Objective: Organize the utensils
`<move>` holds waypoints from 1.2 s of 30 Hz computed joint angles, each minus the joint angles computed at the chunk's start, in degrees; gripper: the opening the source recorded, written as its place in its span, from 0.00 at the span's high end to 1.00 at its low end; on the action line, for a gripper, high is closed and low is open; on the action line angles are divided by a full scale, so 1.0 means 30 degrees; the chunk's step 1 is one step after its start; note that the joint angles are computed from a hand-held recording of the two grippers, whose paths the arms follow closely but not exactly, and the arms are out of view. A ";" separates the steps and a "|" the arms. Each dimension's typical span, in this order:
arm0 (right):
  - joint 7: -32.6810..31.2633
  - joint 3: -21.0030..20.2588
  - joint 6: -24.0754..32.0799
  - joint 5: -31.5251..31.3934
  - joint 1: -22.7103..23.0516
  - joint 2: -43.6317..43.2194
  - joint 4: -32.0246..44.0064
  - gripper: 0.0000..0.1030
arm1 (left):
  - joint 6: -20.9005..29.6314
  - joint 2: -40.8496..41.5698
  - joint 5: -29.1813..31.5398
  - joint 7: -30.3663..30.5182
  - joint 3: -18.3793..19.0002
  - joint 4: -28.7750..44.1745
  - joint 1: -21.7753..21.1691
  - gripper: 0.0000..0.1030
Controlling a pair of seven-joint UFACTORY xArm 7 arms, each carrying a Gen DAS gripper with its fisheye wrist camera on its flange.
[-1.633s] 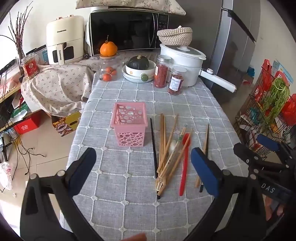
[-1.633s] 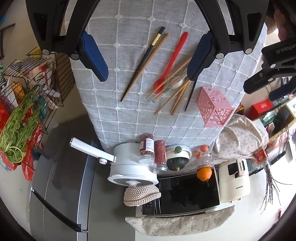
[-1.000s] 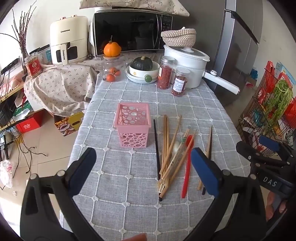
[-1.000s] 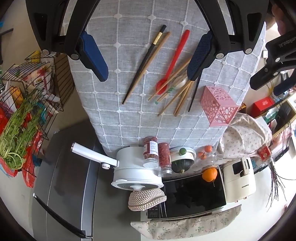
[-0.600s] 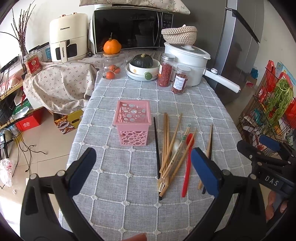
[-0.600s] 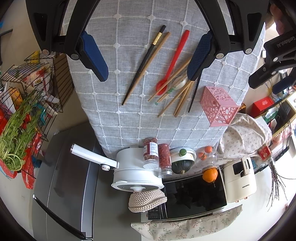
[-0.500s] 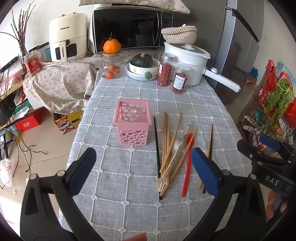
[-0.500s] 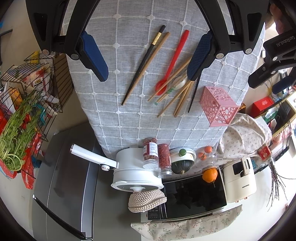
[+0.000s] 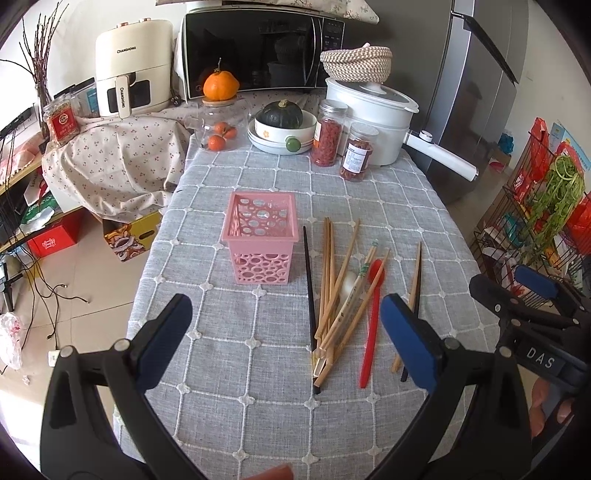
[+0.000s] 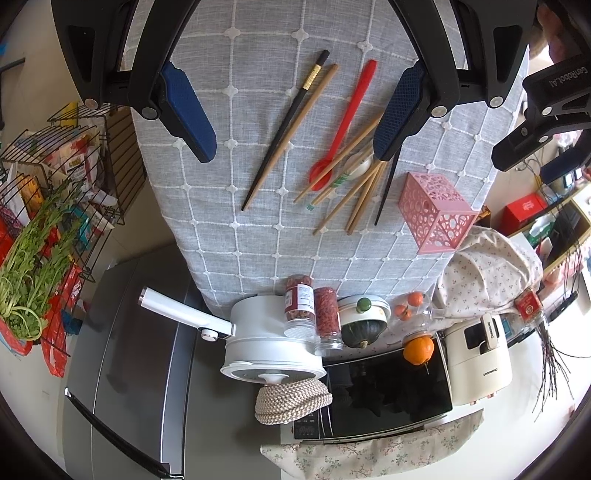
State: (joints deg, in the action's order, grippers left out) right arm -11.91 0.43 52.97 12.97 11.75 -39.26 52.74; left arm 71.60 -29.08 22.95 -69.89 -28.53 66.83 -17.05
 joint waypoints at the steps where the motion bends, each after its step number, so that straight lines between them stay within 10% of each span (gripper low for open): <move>1: 0.0007 -0.0004 0.0011 0.0012 0.0011 0.0001 -0.0006 0.14 | -0.0012 0.0010 -0.0022 -0.0002 0.0013 0.0001 -0.0014 0.01; 36: 0.0205 0.0076 0.0064 0.0041 0.0095 -0.0057 -0.0129 0.14 | 0.0007 0.0303 0.0193 -0.0124 -0.0074 0.0145 -0.0123 0.01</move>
State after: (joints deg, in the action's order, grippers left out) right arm -11.30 0.66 53.16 13.09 12.03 -39.44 52.35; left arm 71.62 -28.17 23.52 -70.27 -28.75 67.27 -17.42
